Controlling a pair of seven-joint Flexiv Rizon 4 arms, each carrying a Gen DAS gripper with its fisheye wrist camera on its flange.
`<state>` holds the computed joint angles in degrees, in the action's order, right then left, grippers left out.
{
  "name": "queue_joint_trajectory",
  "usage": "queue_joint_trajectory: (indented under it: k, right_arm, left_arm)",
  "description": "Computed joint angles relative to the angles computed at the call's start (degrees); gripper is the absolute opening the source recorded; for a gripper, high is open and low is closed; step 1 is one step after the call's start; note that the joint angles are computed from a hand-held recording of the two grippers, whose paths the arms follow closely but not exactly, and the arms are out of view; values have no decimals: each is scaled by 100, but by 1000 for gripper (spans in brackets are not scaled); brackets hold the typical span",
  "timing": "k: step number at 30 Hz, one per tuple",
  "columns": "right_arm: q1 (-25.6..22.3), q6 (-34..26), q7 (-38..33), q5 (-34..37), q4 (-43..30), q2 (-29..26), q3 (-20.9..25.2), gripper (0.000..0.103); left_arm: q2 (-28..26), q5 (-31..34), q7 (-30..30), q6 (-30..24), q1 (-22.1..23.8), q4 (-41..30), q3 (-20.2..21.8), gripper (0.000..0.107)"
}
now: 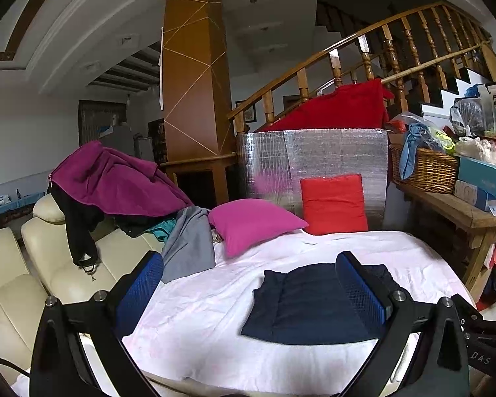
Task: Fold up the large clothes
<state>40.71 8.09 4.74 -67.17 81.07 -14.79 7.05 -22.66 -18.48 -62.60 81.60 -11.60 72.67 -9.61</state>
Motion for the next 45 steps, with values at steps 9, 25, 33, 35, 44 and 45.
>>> queue_joint_trajectory:
  k: [9,25,33,35,44,45]
  right_arm:
    - [-1,23,-17,7,11,0,-1,100]
    - [-84,142,61,37,108,48,23,100]
    - [-74,129,82,46,90,29,18,100]
    - [-69,120,96,40,90,28,16,100]
    - [12,26,203,39,31,-28,10,100]
    - [9,34,203,36,40,-22,6,100]
  left_arm:
    - [10,-63,81,5,40,33,-59,103]
    - [-11,-51,81,-8,39,15,-39,103]
    - [6,-88,148,29,68,73,-82,103]
    - [8,-83,135,48,56,82,-64,103]
    - [-1,-118,194,15,75,73,-92,103]
    - [-2,-124,201,15,77,74,-94,103]
